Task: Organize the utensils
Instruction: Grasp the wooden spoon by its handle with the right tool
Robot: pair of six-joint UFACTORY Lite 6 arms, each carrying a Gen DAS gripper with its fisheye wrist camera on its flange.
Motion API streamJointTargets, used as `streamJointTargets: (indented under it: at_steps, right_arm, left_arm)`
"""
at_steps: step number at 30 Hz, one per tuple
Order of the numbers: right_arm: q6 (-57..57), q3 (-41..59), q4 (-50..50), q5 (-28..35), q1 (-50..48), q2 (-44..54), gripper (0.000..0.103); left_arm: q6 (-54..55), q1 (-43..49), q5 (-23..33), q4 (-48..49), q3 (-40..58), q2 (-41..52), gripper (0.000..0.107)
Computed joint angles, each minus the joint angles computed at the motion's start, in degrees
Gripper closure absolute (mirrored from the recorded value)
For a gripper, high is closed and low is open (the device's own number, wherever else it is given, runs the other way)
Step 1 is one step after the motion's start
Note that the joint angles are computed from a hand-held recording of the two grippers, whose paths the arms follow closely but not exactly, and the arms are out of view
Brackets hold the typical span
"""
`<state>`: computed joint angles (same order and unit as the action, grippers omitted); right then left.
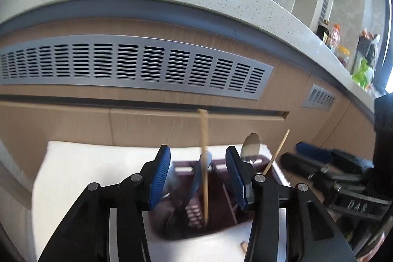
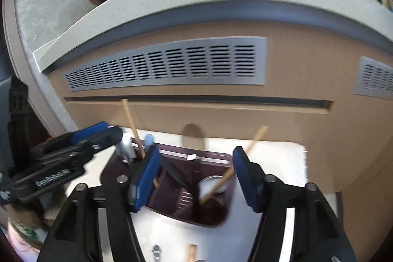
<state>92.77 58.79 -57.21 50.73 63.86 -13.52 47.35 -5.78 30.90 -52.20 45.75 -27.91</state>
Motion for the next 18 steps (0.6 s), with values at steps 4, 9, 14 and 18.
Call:
streamJointTargets:
  at_steps: [4, 9, 14, 18]
  right_arm:
    - [3.7, -1.8, -2.0, 12.8, 9.7, -3.1, 0.024]
    - [8.5, -3.8, -1.1, 25.0, 21.4, -3.1, 0.011]
    - [12.4, -4.5, 2.3, 30.9, 29.7, 3.7, 0.001]
    - [16.1, -6.9, 5.9, 27.2, 33.0, 7.7, 0.001]
  left_arm:
    - [-6.8, 0.8, 3.2, 8.9, -3.7, -9.0, 0.056]
    - [-16.2, -0.1, 7.8, 19.5, -9.8, -22.5, 0.046]
    - [-27.6, -4.8, 13.4, 31.0, -17.6, -36.7, 0.035]
    - [-37.0, -9.8, 19.3, 38.6, -23.8, -47.2, 0.033]
